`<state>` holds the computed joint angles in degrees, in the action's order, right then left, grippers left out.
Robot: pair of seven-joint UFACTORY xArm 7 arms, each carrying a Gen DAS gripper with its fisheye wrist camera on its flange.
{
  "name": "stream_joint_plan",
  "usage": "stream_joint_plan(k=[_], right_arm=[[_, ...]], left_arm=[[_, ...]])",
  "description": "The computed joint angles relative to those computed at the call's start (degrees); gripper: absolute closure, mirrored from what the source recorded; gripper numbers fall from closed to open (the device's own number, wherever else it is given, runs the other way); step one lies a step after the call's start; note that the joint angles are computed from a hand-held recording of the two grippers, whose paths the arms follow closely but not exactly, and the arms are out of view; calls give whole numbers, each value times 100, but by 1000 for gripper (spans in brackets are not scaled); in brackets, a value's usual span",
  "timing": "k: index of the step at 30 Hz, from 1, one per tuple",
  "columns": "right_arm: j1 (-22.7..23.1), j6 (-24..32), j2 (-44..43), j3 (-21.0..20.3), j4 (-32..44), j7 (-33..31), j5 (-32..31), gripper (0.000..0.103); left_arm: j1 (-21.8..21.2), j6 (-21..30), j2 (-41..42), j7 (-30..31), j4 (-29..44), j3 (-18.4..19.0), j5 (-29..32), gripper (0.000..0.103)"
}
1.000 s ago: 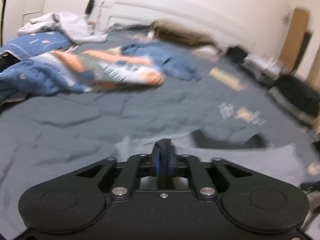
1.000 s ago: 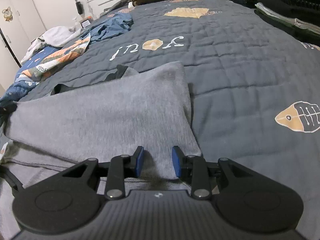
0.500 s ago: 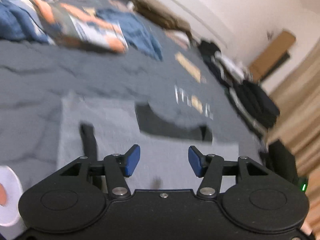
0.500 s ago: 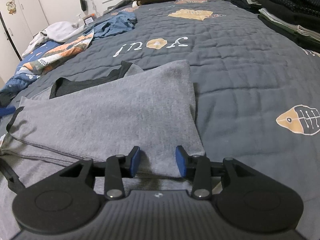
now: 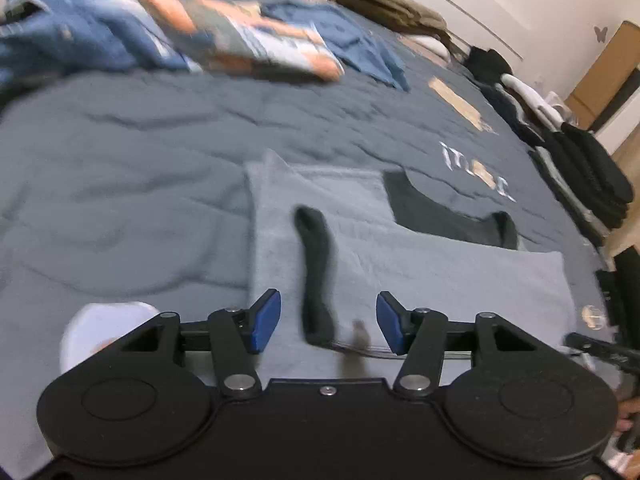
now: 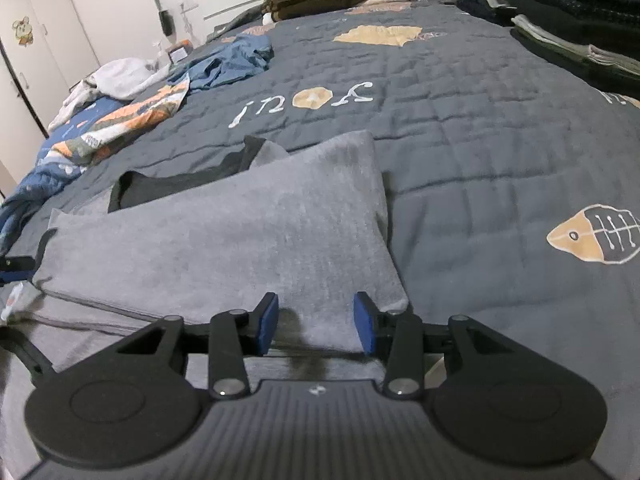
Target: Fold clothes
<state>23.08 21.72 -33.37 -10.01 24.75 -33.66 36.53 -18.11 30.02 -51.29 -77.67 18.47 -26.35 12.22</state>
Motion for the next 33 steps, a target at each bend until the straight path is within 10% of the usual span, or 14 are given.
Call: stream_joint_plan(k=[33], right_arm=[[-981, 2209, -4416, 368, -1463, 1710, -1570, 55]], left_arm=[[-1462, 2748, -1362, -1196, 736, -1447, -163, 35]])
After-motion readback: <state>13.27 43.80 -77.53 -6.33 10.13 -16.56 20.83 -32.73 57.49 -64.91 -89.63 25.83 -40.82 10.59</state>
